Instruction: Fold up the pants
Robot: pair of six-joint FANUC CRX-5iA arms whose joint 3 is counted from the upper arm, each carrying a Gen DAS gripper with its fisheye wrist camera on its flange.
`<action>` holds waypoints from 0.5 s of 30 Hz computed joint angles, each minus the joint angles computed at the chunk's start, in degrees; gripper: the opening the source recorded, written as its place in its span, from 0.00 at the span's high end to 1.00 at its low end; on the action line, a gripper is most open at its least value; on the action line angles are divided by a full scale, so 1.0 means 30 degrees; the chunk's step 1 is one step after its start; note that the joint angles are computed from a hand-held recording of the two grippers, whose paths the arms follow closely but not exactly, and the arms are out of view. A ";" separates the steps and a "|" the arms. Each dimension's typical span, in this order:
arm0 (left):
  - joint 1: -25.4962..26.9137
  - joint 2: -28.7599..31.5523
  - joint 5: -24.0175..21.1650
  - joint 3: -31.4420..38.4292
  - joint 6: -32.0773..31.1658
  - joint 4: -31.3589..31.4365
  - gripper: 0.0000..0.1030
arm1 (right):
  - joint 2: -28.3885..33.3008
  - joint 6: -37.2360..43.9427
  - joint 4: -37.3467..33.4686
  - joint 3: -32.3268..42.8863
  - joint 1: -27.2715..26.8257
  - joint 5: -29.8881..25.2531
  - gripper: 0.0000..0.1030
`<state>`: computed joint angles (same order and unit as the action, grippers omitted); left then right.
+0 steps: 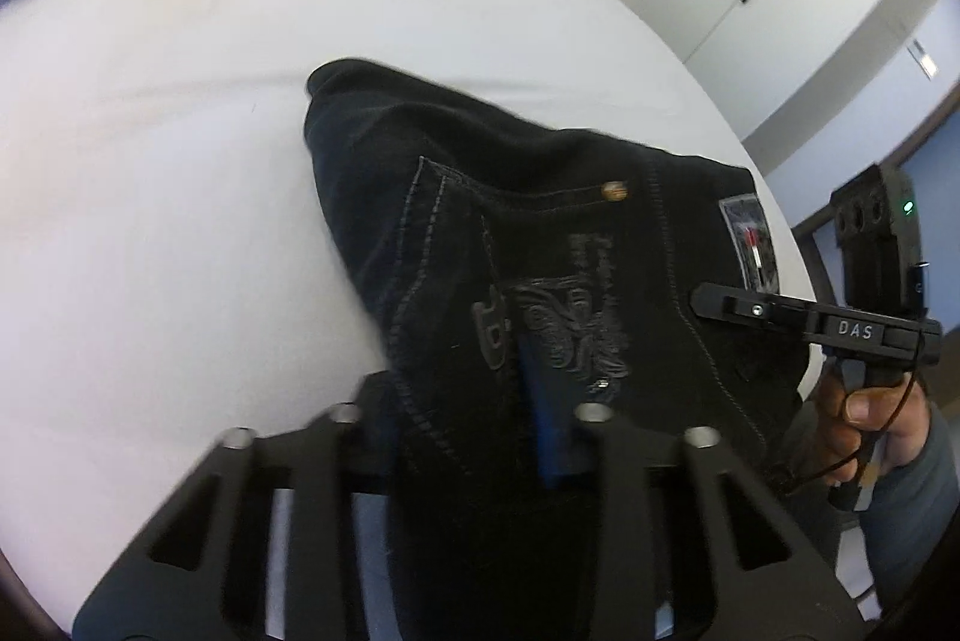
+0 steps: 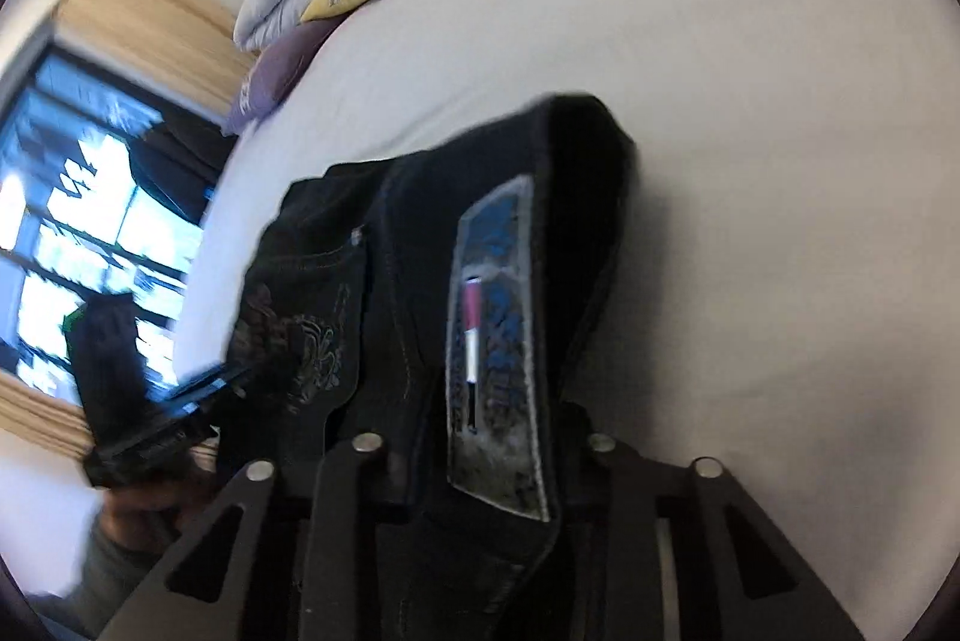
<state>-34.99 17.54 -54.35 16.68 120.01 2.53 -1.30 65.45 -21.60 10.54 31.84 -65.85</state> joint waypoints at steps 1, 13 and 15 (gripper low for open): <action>-0.0191 0.0144 -0.0359 0.0527 0.0034 -0.0452 0.82 | -0.0081 -0.0223 0.1361 0.0094 0.0751 0.0103 0.77; -0.0671 0.1922 -0.2887 0.6752 0.0672 -0.4377 0.84 | 0.0746 0.0268 0.5408 0.2916 0.2097 0.1545 0.81; -0.0680 0.2634 -0.3446 0.7744 0.0558 -0.4877 0.84 | 0.1277 0.0515 0.5485 0.3381 0.1821 0.1654 0.81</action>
<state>-37.02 25.44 -64.69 39.91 121.69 -12.10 2.53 66.99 -5.14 20.69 37.30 -60.88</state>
